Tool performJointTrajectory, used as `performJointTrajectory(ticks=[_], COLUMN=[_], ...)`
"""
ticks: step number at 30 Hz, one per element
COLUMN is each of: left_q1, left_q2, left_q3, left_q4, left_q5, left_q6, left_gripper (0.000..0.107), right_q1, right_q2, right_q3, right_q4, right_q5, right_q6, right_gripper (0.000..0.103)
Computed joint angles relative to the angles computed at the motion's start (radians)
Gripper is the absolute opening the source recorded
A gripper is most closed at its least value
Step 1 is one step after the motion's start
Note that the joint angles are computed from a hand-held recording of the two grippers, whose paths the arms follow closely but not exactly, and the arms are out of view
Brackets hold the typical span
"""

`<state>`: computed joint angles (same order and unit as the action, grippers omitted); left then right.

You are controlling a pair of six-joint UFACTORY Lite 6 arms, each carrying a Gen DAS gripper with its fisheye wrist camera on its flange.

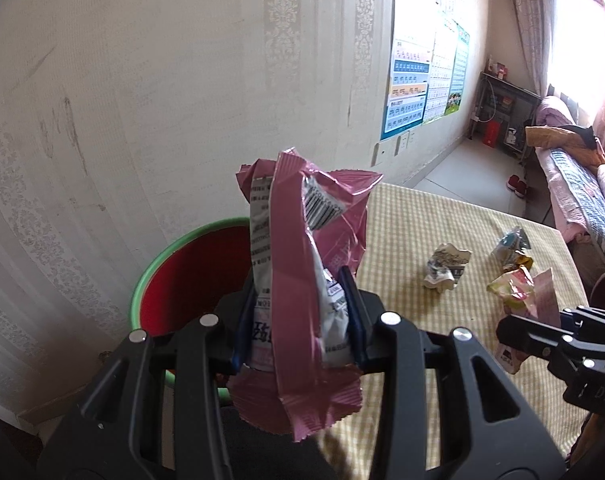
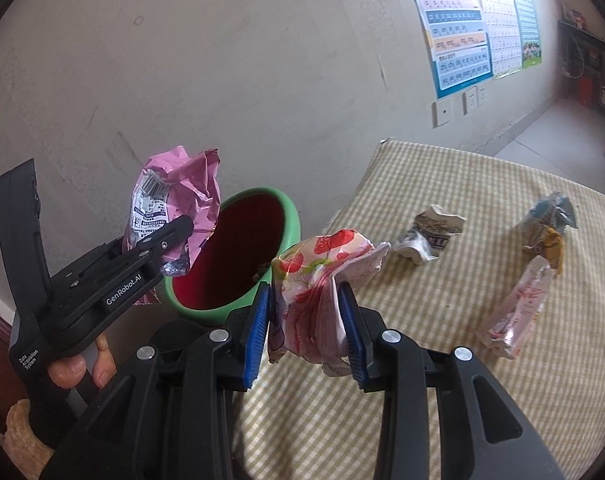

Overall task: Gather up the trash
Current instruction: 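Carry the pink bag and strawberry wrapper to the red bin and release both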

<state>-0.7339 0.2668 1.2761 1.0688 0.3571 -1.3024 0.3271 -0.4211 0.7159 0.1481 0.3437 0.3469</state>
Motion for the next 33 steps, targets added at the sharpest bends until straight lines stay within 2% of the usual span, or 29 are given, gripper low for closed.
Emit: performJointTrajectory(ticks=[7,15,26,33], left_q1=[0.075,0.127,0.197,0.254], left_q2=[-0.020,0.000,0.048,0.095], left_q3=[-0.049,-0.050,-0.033,-0.011], left_q4=[-0.013,-0.059,-0.110,-0.197], left_q5=[-0.023,-0.052,-0.088,-0.124], left_q6=[0.024,0.079,0.153,0.246], left_gripper=[0.037,0.037,0.038,0.038], right_q1=[0.051,0.057,0.056,0.054], right_q2=[0.146,0.301,0.483,0.640], right_q3=[0.092,0.207,0.367,0.504], right_q4=[0.030,0.150,0.260,0.420], right_q5=[-0.051,-0.077,-0.073,-0.047], right_q6=[-0.017,-0.144,-0.272,-0.424], right_gripper=[0.034,0.035,0.035,0.035])
